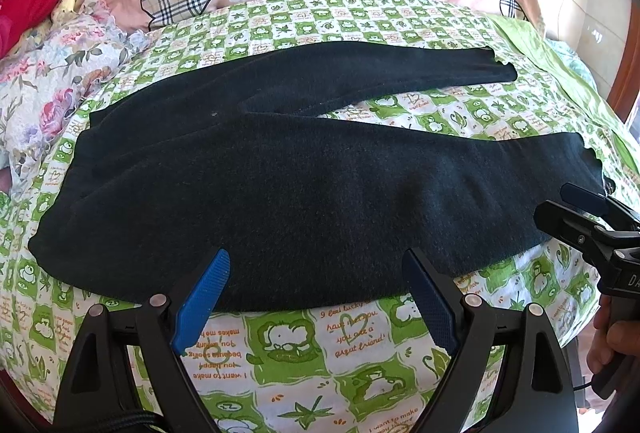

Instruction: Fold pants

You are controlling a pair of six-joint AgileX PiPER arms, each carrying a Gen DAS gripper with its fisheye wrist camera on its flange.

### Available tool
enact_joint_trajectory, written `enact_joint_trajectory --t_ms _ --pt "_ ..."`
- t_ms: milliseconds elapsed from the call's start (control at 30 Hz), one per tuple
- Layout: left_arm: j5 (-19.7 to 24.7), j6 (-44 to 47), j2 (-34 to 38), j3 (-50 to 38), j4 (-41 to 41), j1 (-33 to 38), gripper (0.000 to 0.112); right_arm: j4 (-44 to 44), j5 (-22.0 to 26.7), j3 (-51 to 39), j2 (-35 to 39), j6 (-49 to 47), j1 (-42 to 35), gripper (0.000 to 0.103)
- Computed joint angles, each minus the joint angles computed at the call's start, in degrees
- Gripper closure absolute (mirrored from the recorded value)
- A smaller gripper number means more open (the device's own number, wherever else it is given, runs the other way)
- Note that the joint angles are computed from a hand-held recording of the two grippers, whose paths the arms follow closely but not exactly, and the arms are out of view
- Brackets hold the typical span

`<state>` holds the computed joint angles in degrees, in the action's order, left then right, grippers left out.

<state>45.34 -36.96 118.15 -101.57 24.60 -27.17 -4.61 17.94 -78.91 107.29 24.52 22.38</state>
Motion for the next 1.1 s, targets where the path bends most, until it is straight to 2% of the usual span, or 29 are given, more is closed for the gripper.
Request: enact_joint_trajectory --t_ms 333,367,433,467,667,733,767,833,867,933,967,1033,1100 --pt "0.2 1.0 0.7 -1.1 -1.0 0.2 0.023 -1.1 0.5 0.0 0.1 0.4 0.0 0.0" --pt "0.3 1.1 0.8 -1.1 -1.1 0.3 0.023 0.5 2.0 -0.7 -0.1 -1.2 -0.5 0.0" --pt "0.4 1.6 1.0 -1.6 -1.5 0.4 0.023 -0.7 1.4 -0.1 0.0 0.2 0.1 0.0" --pt "0.4 1.8 1.1 -1.7 -1.7 0.5 0.023 0.1 3.3 -2.3 0.7 -0.6 0.0 0.0" --pt "1.0 3.7 1.8 -3.1 -3.2 1.0 0.023 2.5 4.3 -2.6 0.7 -2.9 -0.7 0.0" --pt "1.5 4.8 2.4 -4.2 -4.0 1.2 0.023 3.4 6.6 -4.4 1.4 -2.8 -0.4 0.0" --pt "1.7 5.2 2.7 -4.7 -4.3 1.3 0.023 5.7 10.1 -5.7 1.6 -4.7 -1.0 0.0" --pt "2.3 6.1 3.3 -6.0 -5.0 1.6 0.023 7.4 13.4 -7.9 2.2 -5.7 -1.5 0.0" --pt "2.5 6.6 3.7 -6.7 -5.4 1.7 0.023 6.8 13.1 -8.9 2.9 -4.8 -1.3 0.0" --pt "2.9 7.5 4.2 -7.9 -6.1 2.0 0.023 6.8 6.8 -6.5 2.6 -5.9 -2.5 0.0" --pt "3.2 8.0 4.6 -8.7 -6.4 2.1 0.023 8.7 5.4 -5.8 2.4 -7.4 -3.0 0.0" --pt "4.3 9.6 5.8 -11.2 -7.5 2.4 0.023 9.7 5.7 -6.1 2.2 -8.2 -3.4 0.0" --pt "5.4 11.3 7.2 -14.0 -8.4 2.7 0.023 14.9 4.9 -6.5 2.4 -13.1 -5.1 0.0"
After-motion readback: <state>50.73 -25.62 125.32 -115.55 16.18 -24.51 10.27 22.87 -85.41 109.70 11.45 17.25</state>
